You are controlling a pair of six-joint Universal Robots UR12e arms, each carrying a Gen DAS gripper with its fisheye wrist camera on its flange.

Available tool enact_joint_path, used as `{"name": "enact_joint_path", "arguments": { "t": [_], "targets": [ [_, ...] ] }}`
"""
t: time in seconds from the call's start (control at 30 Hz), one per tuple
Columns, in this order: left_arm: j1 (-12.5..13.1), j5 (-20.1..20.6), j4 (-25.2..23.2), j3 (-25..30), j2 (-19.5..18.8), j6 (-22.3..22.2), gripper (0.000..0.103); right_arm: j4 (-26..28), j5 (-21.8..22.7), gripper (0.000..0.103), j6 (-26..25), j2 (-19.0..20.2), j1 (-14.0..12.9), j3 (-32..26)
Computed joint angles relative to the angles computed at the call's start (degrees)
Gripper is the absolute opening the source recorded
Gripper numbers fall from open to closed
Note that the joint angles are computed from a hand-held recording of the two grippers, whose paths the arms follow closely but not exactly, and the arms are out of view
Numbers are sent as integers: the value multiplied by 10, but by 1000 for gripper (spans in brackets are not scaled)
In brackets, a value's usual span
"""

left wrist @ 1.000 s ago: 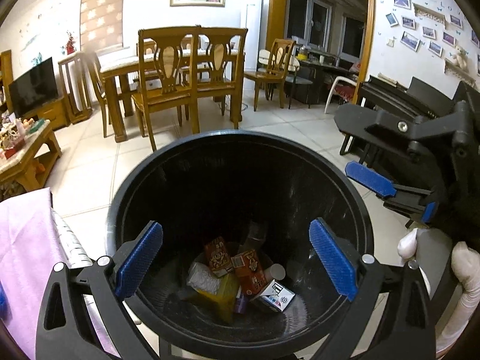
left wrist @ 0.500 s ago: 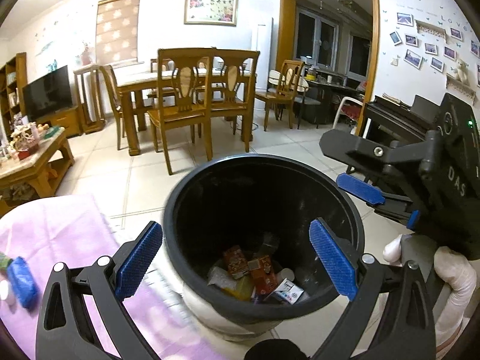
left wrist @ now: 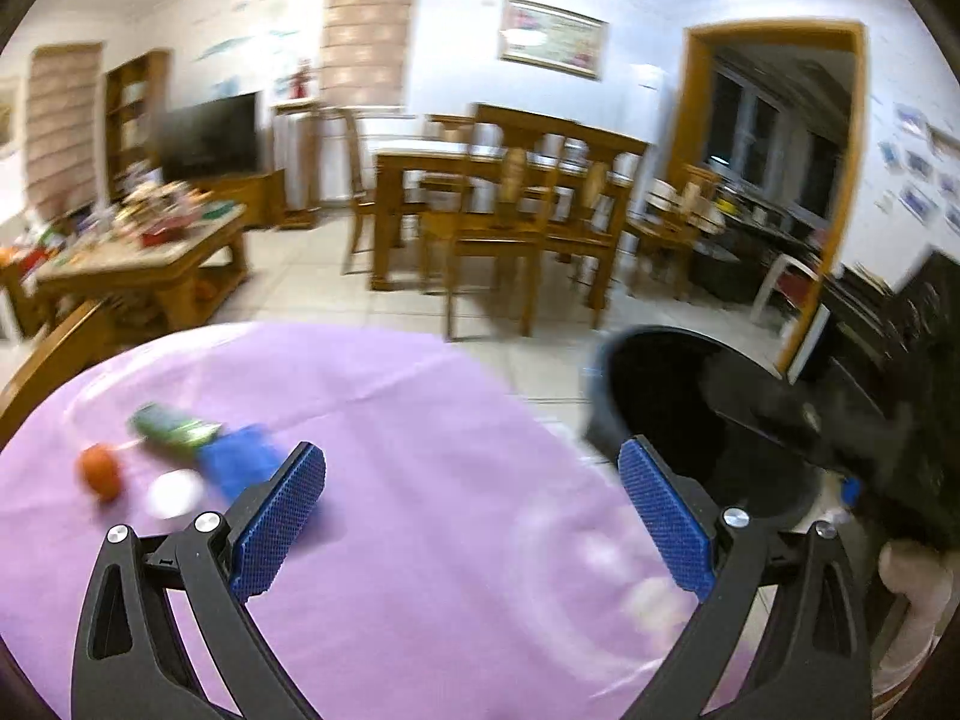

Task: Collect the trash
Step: 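Move both tools back over the table, then grasp the orange with the left gripper while the right grasps the blue wrapper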

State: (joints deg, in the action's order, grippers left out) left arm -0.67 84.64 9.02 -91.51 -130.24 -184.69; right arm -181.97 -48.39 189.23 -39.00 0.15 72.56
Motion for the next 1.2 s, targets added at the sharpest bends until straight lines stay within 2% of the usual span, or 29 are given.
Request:
{"name": "enact_joint_path", "arguments": {
  "t": [0.07, 0.2, 0.37, 0.5, 0.6, 0.67, 0.77, 0.8, 0.97, 1.13, 1.2],
  "targets": [
    [14, 12, 1, -9, 5, -23, 98, 30, -6, 98, -42, -5, 16, 0],
    [44, 41, -7, -19, 10, -61, 98, 65, -3, 98, -88, -9, 36, 0],
    [75, 46, -62, -2, 3, -99, 97, 115, -13, 98, -143, -12, 59, -10],
    [90, 39, -85, 9, -3, -109, 97, 163, -43, 97, -200, -12, 80, -25],
    [96, 31, -103, 16, -6, -109, 95, 208, -84, 97, -243, -5, 100, -56],
    [101, 15, -124, 20, -8, -112, 80, 234, -113, 96, -263, 2, 112, -76],
    [104, -6, -143, 14, -7, -106, 69, 271, -154, 92, -285, 16, 129, -108],
    [105, -7, -136, 12, -6, -105, 66, 284, -171, 90, -290, 23, 133, -121],
    [105, -11, -143, 8, -4, -91, 37, 357, -236, 73, -312, 64, 155, -198],
    [106, -15, -130, 1, -2, -90, 37, 399, -244, 70, -312, 99, 161, -256],
    [104, -2, -116, -7, 2, -86, 37, 405, -242, 69, -305, 110, 161, -270]
  ]
}}
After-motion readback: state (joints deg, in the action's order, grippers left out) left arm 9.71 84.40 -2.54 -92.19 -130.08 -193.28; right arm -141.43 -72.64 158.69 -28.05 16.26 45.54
